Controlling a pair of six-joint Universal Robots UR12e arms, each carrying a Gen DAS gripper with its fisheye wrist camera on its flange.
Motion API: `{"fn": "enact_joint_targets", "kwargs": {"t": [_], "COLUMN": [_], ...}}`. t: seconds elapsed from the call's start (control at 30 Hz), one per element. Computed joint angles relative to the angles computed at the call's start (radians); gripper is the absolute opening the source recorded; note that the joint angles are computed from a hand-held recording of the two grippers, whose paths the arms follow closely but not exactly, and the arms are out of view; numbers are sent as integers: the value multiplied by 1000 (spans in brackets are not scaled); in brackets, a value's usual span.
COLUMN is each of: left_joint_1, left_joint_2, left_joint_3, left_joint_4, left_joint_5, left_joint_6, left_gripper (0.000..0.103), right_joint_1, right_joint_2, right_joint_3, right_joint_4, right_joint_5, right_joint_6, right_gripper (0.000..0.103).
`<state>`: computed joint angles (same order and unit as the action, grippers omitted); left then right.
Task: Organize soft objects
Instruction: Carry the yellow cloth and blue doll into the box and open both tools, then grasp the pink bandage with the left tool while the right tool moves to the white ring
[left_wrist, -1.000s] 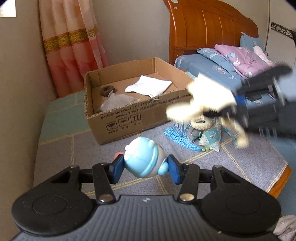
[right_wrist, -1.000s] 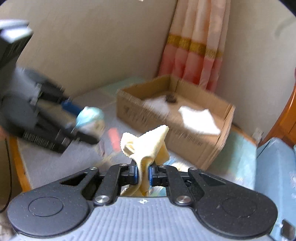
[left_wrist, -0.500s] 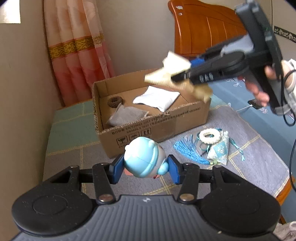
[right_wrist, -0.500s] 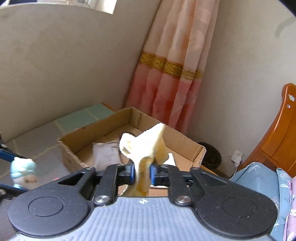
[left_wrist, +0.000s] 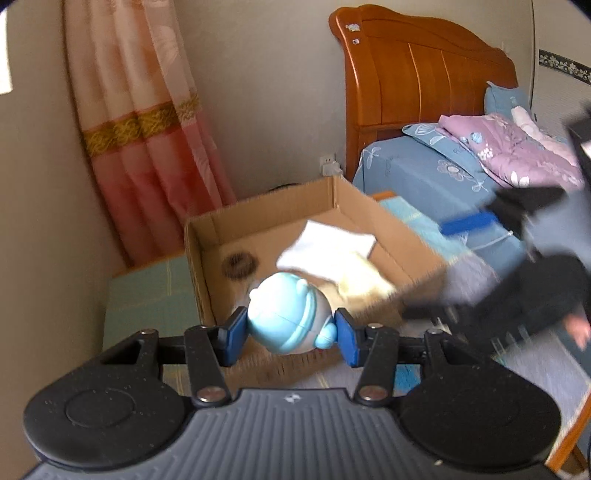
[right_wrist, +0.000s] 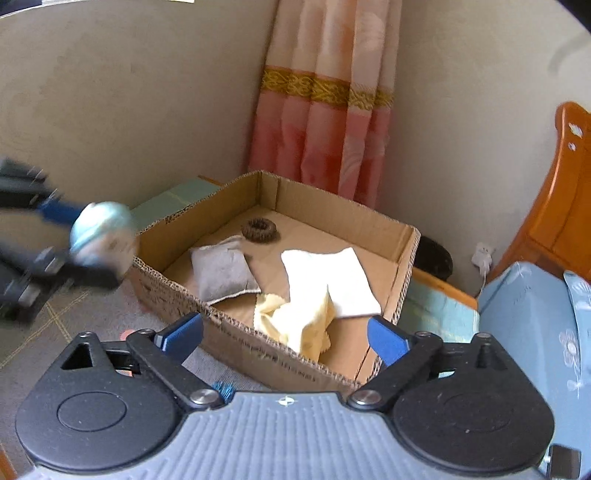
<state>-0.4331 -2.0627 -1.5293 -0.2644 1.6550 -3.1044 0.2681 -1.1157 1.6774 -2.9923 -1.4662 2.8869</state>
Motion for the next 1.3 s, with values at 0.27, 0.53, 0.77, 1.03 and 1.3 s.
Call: {"fn": "enact_joint_targets", "kwargs": {"t": [0.27, 0.53, 0.77, 1.03, 1.3], "left_joint_1": [23, 24, 23, 5, -17], "left_joint_2": [-114, -234, -198, -106, -16], "left_joint_3": [227, 411, 350, 222, 57], "left_joint_4": [-169, -231, -201, -145, -72], "left_joint_5": [-33, -3, -4, 69, 135], "left_joint_6": [9, -35, -47, -62, -117], "left_gripper": [50, 95, 95, 98, 100], "right_joint_1": [-12, -20, -31, -26, -15], "right_joint_2": [-35, -50, -58, -83, -110], "right_joint_3": [60, 100, 114, 143, 180], "right_joint_4": [-63, -129, -121, -123, -126], "right_joint_5": [27, -2, -12, -21, -40], "right_joint_6": [146, 186, 195, 235, 279], "right_gripper": [103, 103, 103, 103, 103]}}
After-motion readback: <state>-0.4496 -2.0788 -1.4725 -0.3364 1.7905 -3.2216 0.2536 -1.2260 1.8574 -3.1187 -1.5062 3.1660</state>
